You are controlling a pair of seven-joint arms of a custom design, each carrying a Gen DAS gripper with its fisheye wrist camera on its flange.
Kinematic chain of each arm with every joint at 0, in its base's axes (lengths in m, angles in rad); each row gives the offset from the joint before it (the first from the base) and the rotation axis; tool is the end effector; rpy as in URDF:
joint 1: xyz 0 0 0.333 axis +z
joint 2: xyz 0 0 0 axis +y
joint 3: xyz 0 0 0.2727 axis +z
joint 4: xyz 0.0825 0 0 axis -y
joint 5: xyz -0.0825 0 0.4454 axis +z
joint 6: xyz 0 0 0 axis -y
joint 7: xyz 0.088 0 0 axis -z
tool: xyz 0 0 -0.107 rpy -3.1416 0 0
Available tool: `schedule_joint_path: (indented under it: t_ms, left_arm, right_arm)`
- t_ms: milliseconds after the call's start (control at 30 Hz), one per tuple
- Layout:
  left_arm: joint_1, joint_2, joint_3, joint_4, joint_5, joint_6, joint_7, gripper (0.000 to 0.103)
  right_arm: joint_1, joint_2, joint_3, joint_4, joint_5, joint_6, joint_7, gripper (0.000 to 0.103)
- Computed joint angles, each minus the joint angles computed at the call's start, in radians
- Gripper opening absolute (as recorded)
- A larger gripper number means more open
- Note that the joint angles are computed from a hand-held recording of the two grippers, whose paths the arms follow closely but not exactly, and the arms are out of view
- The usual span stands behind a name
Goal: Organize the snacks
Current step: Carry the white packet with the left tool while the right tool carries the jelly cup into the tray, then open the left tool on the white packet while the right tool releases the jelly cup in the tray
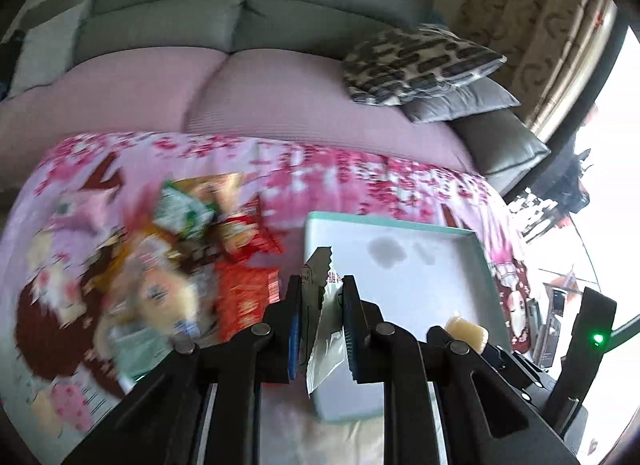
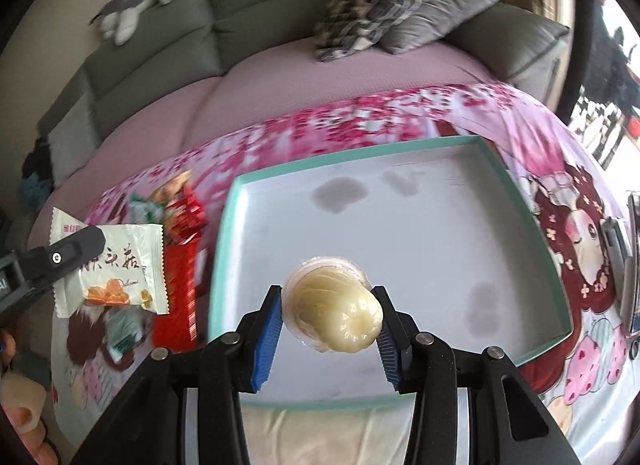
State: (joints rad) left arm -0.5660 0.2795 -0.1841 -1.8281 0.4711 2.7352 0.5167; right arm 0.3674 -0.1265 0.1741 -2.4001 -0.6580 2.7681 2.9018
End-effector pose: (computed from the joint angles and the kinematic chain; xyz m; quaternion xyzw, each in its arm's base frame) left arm 0.5135 -0.4923 0.3810 -0.6512 0.6818 -0.3194 0.0954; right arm 0.4695 0.3120 0.3281 -0.5937 0.7460 -0.1614 0.2549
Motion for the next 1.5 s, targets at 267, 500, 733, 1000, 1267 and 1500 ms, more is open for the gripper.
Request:
schedule_joint_path:
  t_ms: [267, 500, 733, 1000, 1267, 1500]
  left_arm:
    - [-0.019, 0.260, -0.002, 0.291, -0.137, 0.023, 0.196, 0.019]
    - [-0.033, 0.434, 0.004, 0.472, -0.290, 0.064, 0.324, 0.019]
    - [-0.026, 0.586, -0.018, 0.627, -0.434, 0.048, 0.445, 0.019]
    - [-0.060, 0.601, 0.042, 0.645, -0.460, 0.012, 0.420, 0.022]
    - [-0.088, 0.589, 0.080, 0.649, -0.386, -0.053, 0.365, 0.026]
    - [-0.112, 0.638, 0.089, 0.748, -0.325, -0.181, 0.359, 0.051]
  right_arm:
    - [-0.036, 0.093, -0.052, 0.060, 0.035, -0.031, -0.008, 0.046]
    - [-0.051, 0.141, -0.083, 0.101, -0.006, -0.049, 0.024, 0.046]
    - [-0.049, 0.186, -0.107, 0.137, -0.063, -0.058, 0.062, 0.046]
    - [-0.049, 0.206, -0.116, 0.146, -0.021, -0.064, 0.036, 0.046]
    - [-0.049, 0.201, -0.117, 0.139, 0.002, -0.060, 0.024, 0.046]
    - [-0.049, 0.193, -0.114, 0.134, 0.019, -0.066, 0.008, 0.048]
